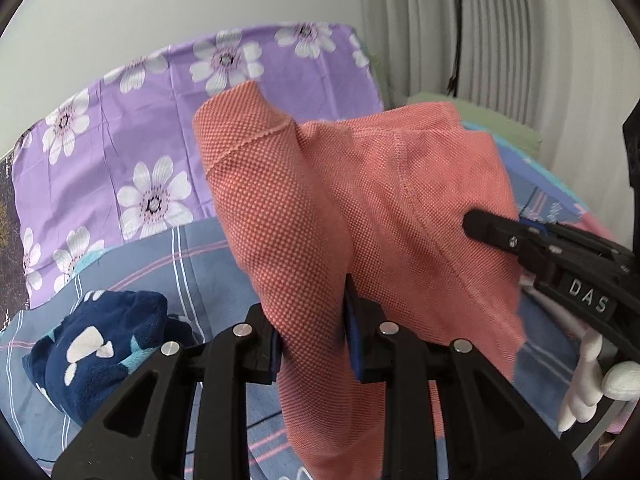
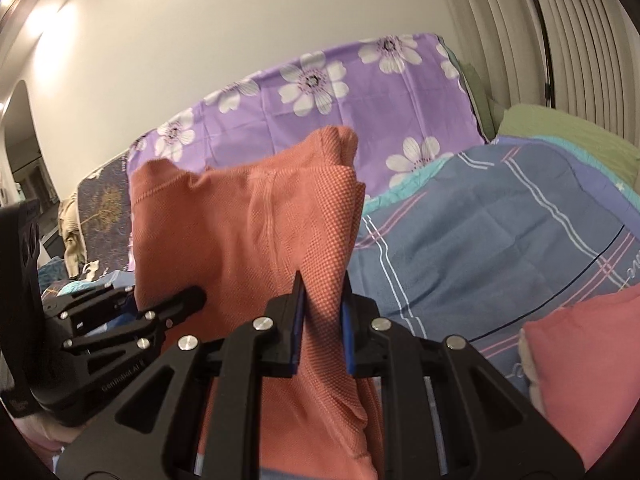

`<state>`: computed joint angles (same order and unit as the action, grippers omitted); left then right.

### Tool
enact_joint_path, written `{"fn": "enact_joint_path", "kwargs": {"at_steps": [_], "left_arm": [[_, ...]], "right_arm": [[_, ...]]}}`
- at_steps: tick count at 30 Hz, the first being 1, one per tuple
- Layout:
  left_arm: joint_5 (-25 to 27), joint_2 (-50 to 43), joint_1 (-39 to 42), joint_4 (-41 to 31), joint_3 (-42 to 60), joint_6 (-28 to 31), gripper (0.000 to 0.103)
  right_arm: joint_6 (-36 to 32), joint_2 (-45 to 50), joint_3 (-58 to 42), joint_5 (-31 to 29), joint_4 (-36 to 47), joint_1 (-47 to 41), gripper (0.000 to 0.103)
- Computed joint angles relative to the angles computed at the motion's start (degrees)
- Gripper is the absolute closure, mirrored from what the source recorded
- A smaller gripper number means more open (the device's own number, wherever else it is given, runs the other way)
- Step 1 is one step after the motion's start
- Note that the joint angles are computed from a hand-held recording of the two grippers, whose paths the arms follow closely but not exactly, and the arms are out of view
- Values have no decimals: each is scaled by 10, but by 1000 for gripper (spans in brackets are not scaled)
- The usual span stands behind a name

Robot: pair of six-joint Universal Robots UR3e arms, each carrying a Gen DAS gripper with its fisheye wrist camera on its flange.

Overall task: Fold small clothes
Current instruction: 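Carry the shirt with both tools and lay it beside the plush, release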

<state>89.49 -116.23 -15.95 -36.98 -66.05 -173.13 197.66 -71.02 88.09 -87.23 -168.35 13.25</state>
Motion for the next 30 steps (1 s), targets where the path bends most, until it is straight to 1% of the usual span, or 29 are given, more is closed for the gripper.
{"fn": "enact_joint_path", "kwargs": {"at_steps": [1, 2, 3, 4, 5, 6, 7, 9, 10, 12, 13, 14, 15, 16, 17, 18, 19, 21, 22, 23, 25, 26, 28, 29, 30], "left_arm": [[9, -18, -1, 0, 12, 4, 75], [19, -29, -2, 2, 15, 8, 70], [40, -45, -4, -3, 24, 11, 63], [67, -57, -8, -2, 26, 12, 61], [87, -60, -10, 11, 14, 13, 61], [97, -55, -10, 33, -10, 17, 60], [85, -40, -4, 59, -50, 23, 59], [64, -15, 5, 90, -114, 28, 58], [53, -7, 8, 94, -136, 28, 57], [37, -1, 9, 86, -168, 33, 57], [47, -4, 1, 88, -185, 44, 57], [66, -7, -11, 108, -210, 55, 57], [90, -7, -25, 150, -240, 64, 57], [126, -3, -44, 218, -281, 71, 57], [132, 2, -50, 238, -298, 75, 57], [137, 11, -54, 238, -309, 76, 57], [131, 34, -54, 225, -321, 71, 57], [96, 79, -43, 198, -346, 59, 54], [68, 122, -34, 194, -378, 42, 52], [58, 143, -34, 198, -397, 32, 52], [26, 220, -27, 213, -461, 3, 48], [11, 257, -24, 217, -489, -9, 46], [-13, 348, -20, 223, -554, -36, 36], [-20, 390, -19, 216, -577, -48, 35], [-26, 432, -18, 206, -598, -57, 32]], "right_arm": [[-2, 19, -15, -3, 0, 1, 87], [-7, 43, -34, -20, 6, 7, 85], [-7, 62, -55, -43, 24, 13, 81], [-3, 72, -60, -54, 36, 13, 77], [17, 72, -42, -43, 36, 6, 77], [25, 66, -18, -24, 21, -1, 77], [29, 59, 17, -2, 2, -7, 77], [16, 52, 65, 6, -28, -5, 76], [5, 52, 90, 0, -36, 2, 73], [3, 52, 114, -4, -20, 6, 68], [11, 54, 122, 1, -14, 3, 68], [24, 49, 140, 9, -21, -2, 68], [29, 40, 152, 16, -24, -6, 68], [34, 27, 161, 13, -18, -4, 68], [36, 7, 167, 0, -2, 1, 68], [32, -12, 175, -14, 8, 10, 68], [27, -27, 187, -23, 7, 17, 68], [15, -79, 225, -60, 2, 48, 67], [10, -111, 248, -80, -3, 64, 63], [10, -132, 263, -99, -6, 82, 60], [25, -182, 290, -162, -1, 131, 38], [41, -212, 306, -205, 0, 167, 35], [68, -260, 325, -264, 11, 231, 28], [85, -272, 323, -290, 27, 257, 26], [111, -283, 317, -327, 52, 294, 22]]}}
